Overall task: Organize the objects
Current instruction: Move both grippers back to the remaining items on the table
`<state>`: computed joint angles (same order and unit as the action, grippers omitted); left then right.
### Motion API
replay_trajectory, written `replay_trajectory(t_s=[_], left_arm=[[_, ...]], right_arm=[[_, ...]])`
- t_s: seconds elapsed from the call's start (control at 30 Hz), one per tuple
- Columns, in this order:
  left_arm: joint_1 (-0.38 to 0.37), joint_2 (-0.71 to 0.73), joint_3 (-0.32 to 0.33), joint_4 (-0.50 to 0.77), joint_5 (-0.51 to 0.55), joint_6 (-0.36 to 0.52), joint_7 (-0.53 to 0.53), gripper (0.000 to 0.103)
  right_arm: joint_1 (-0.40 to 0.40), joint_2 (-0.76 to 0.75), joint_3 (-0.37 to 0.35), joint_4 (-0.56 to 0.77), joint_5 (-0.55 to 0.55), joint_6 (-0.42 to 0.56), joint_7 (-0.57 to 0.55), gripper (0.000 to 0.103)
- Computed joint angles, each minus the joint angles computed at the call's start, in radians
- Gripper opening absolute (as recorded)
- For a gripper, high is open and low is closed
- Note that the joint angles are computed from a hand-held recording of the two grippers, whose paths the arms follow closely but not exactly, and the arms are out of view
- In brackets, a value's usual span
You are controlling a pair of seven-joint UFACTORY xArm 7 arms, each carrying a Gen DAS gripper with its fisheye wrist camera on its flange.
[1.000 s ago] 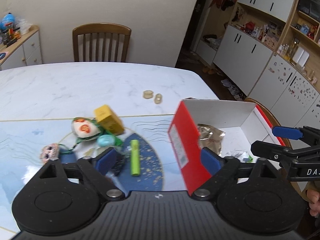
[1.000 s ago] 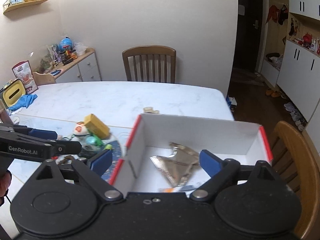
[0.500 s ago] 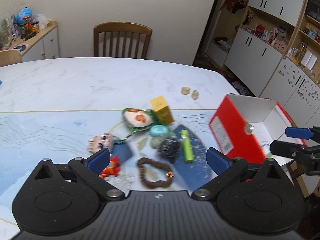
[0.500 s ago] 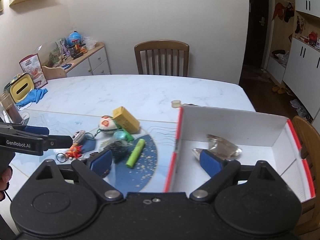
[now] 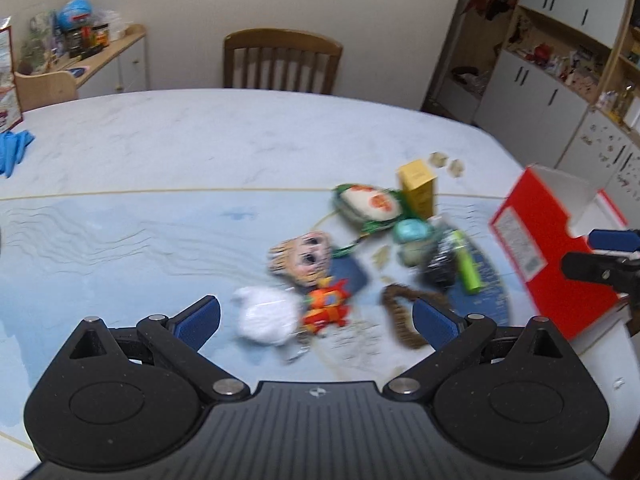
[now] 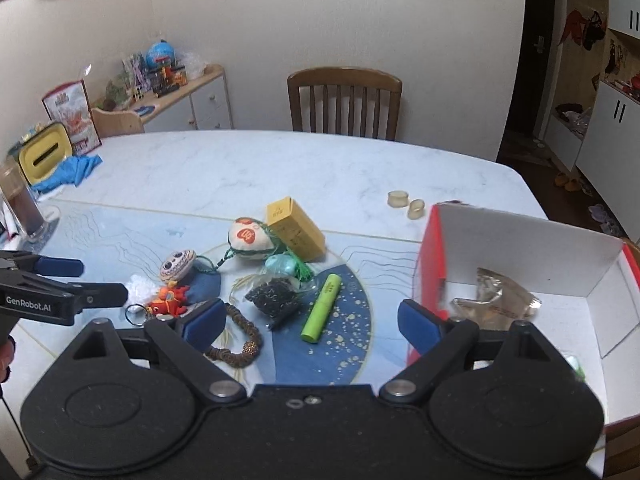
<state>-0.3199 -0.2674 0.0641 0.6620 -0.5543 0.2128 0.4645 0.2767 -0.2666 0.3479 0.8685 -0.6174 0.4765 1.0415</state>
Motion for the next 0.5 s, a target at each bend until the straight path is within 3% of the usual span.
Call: replay_trajectory(t_s=[0.1, 0.2, 0.5], left_arm=[[0.009, 0.029, 0.013, -0.005, -0.003, -0.023, 0.024, 0.103], [0.053, 0.067, -0.011, -0.004, 0.049, -0.048, -0.021, 0.103], [0.045, 0.148, 0.011, 0.050, -0.181, -0.039, 0.192, 0.103]], right_arm=[[0.002, 0.054, 0.008, 0.034, -0.021, 0.004, 0.014, 0.089], [0.020, 0.107, -0.002, 0.070, -0.053, 0.019, 0.027, 0.086], [0.107, 0.241, -0.081, 0.157, -0.100, 0.027, 0.037, 0.078]])
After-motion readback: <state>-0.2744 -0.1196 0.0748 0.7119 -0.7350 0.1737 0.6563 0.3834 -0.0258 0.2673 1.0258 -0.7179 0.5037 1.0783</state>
